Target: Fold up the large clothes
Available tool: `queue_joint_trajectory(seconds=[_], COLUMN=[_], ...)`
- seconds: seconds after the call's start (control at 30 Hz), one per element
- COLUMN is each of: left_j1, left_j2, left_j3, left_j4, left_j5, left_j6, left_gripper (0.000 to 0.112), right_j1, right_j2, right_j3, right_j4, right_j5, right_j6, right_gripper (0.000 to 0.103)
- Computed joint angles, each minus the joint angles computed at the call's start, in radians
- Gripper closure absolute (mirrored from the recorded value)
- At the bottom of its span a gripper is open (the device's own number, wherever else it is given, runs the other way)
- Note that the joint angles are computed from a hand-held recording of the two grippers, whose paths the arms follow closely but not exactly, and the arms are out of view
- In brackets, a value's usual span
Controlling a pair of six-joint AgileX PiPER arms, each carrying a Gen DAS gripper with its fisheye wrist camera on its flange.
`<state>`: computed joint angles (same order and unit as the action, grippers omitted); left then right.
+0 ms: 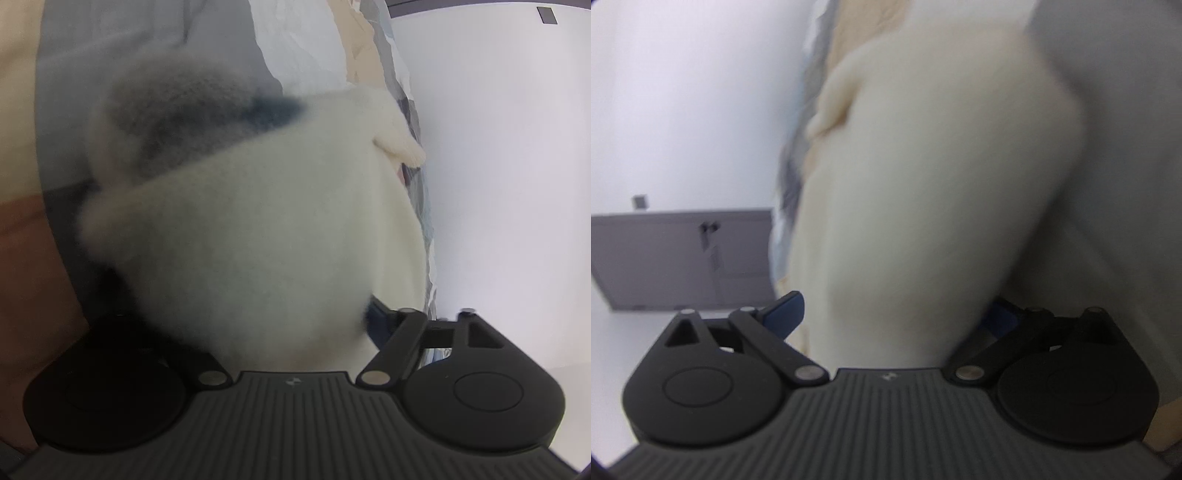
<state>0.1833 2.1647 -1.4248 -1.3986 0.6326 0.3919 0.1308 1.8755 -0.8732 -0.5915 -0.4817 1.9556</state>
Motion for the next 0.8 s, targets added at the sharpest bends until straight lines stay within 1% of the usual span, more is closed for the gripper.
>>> queue_joint_trajectory(seconds=[0.03,0.07,0.13,0.17,0.23,0.27,0.33,0.37,0.4,0.47,0.5,0.57,0.67,0.73,0.8], left_j1=[0.003,0.001,0.002,0.015,0.013,0.022,0.026,0.035,0.042,0.055,0.066,0.067,0.072,0.079,0.07], left_j2=[-0.002,-0.004,-0.014,-0.012,-0.028,-0.046,-0.063,-0.067,-0.072,-0.095,-0.113,-0.148,-0.195,-0.233,-0.265], left_j3=[0.0,-0.001,-0.002,-0.017,-0.001,0.018,0.028,0.033,0.038,0.057,0.075,0.093,0.121,0.147,0.15], left_j4=[0.004,0.007,0.019,0.037,0.009,-0.009,-0.035,-0.056,-0.073,-0.098,-0.116,-0.135,-0.142,-0.141,-0.097], left_j5=[-0.002,-0.009,-0.021,-0.015,-0.032,-0.034,-0.038,-0.029,-0.02,-0.001,0.008,0.004,0.012,0.021,0.023], left_j6=[0.002,0.003,0.022,0.021,0.071,0.108,0.149,0.175,0.196,0.236,0.271,0.312,0.332,0.349,0.33], left_gripper=[0.042,0.044,0.053,0.055,0.065,0.067,0.073,0.074,0.078,0.08,0.08,0.081,0.083,0.083,0.083], right_j1=[0.002,0.006,0.019,0.02,0.029,0.037,0.052,0.05,0.051,0.056,0.059,0.064,0.069,0.066,0.071], right_j2=[-0.001,-0.007,-0.018,-0.019,-0.026,-0.034,-0.05,-0.068,-0.077,-0.093,-0.104,-0.134,-0.183,-0.226,-0.254], right_j3=[-0.001,-0.002,-0.022,-0.027,-0.028,-0.034,-0.031,-0.011,0.0,0.017,0.022,0.041,0.044,0.053,0.039], right_j4=[0.027,0.058,0.113,0.109,0.144,0.161,0.232,0.257,0.281,0.33,0.346,0.366,0.364,0.337,0.307], right_j5=[0.017,0.04,0.107,0.116,0.122,0.138,0.142,0.128,0.111,0.073,0.063,0.045,0.065,0.088,0.12], right_j6=[-0.019,-0.052,-0.131,-0.143,-0.218,-0.264,-0.38,-0.429,-0.467,-0.536,-0.571,-0.635,-0.699,-0.708,-0.703], right_gripper=[0.008,0.014,0.026,0.034,0.047,0.053,0.061,0.064,0.066,0.07,0.071,0.072,0.073,0.074,0.074])
